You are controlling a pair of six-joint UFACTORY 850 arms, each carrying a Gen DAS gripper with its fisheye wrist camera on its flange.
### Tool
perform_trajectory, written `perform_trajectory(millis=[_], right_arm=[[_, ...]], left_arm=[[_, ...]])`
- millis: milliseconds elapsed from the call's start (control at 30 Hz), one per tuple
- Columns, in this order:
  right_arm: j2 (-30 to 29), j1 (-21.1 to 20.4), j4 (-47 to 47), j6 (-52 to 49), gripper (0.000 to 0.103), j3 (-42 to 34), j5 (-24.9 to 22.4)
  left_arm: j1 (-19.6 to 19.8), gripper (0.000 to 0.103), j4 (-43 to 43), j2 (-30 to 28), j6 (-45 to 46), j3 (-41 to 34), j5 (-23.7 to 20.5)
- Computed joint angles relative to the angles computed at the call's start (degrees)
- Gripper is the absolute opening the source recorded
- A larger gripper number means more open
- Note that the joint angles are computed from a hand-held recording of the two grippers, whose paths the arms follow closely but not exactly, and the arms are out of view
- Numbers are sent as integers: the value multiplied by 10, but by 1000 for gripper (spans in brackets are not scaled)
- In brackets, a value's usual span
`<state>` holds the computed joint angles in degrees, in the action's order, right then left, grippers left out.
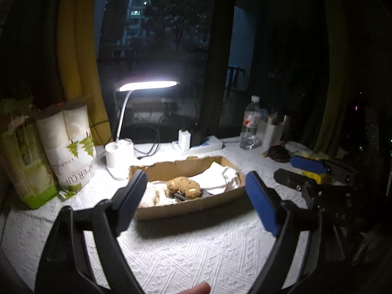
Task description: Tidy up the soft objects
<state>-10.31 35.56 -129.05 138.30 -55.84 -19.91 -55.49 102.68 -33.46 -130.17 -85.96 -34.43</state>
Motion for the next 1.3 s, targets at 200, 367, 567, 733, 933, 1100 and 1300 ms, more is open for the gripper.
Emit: perform_trajectory(millis=[200, 367, 567, 733, 933, 1100, 1300], right_arm=[[36, 21, 36, -22, 65, 25, -35], [63, 37, 70, -44, 66, 44, -60], [92, 54, 102, -59, 66, 64, -92], [110, 58, 110, -61, 76, 79, -108], [119, 60, 109, -56, 77, 87, -116], [124, 59, 105, -51, 77, 91, -119], [125, 59, 104, -50, 77, 91, -118]], left_arm=[[-15, 95, 21, 29, -19, 29, -34], [-28, 97, 26, 51, -23, 50, -62], [-43, 98, 13, 68, -3, 64, -92], [-53, 98, 8, 78, 7, 73, -124], [-56, 99, -1, 80, 16, 72, -147], [-55, 99, -1, 77, 17, 69, -148], [-56, 99, -4, 77, 18, 69, -149]])
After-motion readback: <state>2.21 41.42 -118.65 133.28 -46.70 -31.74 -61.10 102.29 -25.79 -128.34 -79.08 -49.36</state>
